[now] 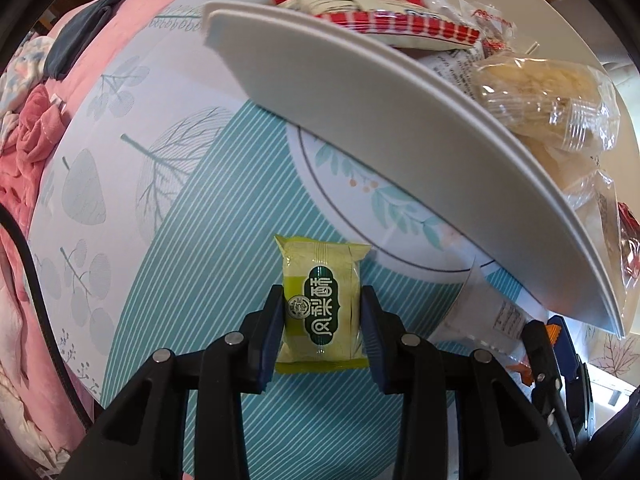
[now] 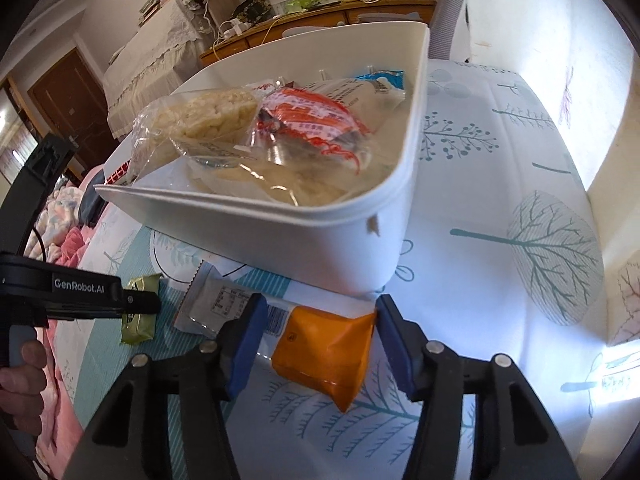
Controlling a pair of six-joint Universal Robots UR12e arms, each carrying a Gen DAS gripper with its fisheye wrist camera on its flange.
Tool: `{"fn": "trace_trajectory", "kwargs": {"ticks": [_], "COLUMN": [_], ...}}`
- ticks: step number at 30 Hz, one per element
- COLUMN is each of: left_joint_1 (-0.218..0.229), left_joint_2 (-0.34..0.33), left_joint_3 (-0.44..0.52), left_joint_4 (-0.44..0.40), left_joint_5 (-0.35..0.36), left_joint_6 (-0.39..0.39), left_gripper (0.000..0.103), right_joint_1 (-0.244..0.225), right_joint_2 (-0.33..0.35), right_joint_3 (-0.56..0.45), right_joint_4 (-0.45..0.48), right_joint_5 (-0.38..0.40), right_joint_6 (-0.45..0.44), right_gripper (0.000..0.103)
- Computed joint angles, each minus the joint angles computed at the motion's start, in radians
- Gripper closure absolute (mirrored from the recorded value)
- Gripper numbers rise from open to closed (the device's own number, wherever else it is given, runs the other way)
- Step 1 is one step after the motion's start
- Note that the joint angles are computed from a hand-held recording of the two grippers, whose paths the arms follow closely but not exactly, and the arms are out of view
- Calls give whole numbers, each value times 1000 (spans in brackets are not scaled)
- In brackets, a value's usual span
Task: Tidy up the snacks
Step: 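Grasp the green pastry packet with the left tool while the right tool grasps the orange-ended bar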
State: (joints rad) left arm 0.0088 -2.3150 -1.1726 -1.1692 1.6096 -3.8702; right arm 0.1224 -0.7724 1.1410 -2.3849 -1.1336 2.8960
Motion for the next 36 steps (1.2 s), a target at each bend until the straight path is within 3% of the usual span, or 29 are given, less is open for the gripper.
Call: {"fn": "trace_trajectory", "kwargs": {"ticks": [12,13,14,17,27,36], "left_joint_1": [16,17,18,23,29,37], "left_joint_2": [74,74,79,94,141,207], "left_joint_3": [-113,-113,-117,-125,-157,-257], "left_joint_4": [62,63,63,65,77,139], "left_joint_5": [-12,-10,-11,-9,-1,-3], "left_joint_6": [-8,-6,-7,-4,-15,-31], "left_gripper": [68,68,68,68,68,68], "right_joint_1": [-10,-11,-12,-9,-9,3], "right_joint_2": [-30,-34,-36,-43,-88,-125], "right_joint_3": [39,44,47,48,108,148], "right_joint_4": [20,22,21,53,34,16], "right_joint_5": [36,39,39,6,40,67], "right_joint_6": [91,104,111,113,136,86], "right_gripper": [78,82,100,103,103,103]}}
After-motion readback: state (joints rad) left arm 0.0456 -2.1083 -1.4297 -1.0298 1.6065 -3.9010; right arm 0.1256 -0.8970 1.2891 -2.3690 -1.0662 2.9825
